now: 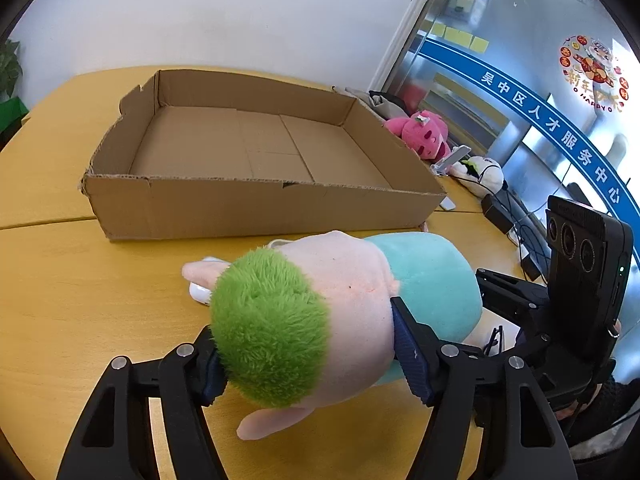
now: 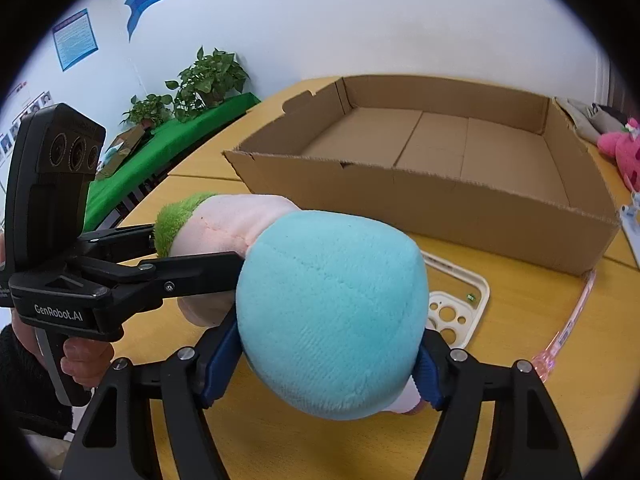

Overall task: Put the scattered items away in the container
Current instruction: 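Lift the plush toy with both tools and carry it over the box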

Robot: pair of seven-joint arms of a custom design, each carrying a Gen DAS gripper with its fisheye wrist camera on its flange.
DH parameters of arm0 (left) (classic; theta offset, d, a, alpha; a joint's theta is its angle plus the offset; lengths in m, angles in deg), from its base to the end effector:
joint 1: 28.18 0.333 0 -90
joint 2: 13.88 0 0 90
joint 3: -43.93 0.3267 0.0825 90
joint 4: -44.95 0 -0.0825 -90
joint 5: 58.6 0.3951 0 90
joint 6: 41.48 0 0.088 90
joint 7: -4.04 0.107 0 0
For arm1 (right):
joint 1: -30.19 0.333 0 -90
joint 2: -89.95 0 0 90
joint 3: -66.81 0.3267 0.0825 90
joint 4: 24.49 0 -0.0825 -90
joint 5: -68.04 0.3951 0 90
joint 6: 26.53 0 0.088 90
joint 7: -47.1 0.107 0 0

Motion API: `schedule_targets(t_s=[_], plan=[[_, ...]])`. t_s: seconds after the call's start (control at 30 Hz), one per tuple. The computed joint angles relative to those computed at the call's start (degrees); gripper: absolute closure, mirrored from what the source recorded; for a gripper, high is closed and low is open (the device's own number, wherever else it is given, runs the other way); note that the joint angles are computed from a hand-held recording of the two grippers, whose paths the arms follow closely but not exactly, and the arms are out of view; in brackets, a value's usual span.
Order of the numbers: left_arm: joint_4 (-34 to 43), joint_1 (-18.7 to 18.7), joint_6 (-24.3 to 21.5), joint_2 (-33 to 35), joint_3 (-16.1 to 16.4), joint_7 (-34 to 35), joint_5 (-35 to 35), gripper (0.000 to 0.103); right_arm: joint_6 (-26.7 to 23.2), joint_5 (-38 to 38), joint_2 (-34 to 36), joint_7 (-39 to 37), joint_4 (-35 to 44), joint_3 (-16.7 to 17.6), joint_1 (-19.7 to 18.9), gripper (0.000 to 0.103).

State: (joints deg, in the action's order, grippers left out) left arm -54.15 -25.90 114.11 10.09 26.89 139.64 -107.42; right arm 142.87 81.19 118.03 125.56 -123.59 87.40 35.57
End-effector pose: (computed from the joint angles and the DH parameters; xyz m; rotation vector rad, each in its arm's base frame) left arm 0.6972 -0.1287 0.4062 -1.6469 2.2319 -1.2151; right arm 0.6752 0.2668 0.4039 -1.9340 1.3687 -0.3068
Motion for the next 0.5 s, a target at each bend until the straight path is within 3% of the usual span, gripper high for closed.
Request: schedule_targets(t_s=[0.2,0.3,0.5], plan=[[0.8,-0.8,0.9,-1.5,0.4,-1.2,1.5,0.03,0.6,0.6,-1.3,-1.4,0.3,0.5,-0.6,0.032],[5.2,-1.2,1.3,-1.1,0.7,-1.2,3.1,0.03,2.1,-1.1,-1.3,-1.9,2.8,-0.6,0.3,0.032],[23.3,-3.6,3.9,3.8,1.4,-1.7,11.5,0.03,2.0,-6.6,3.1,-3.1,21.3,-3.7,2.7,0.032]])
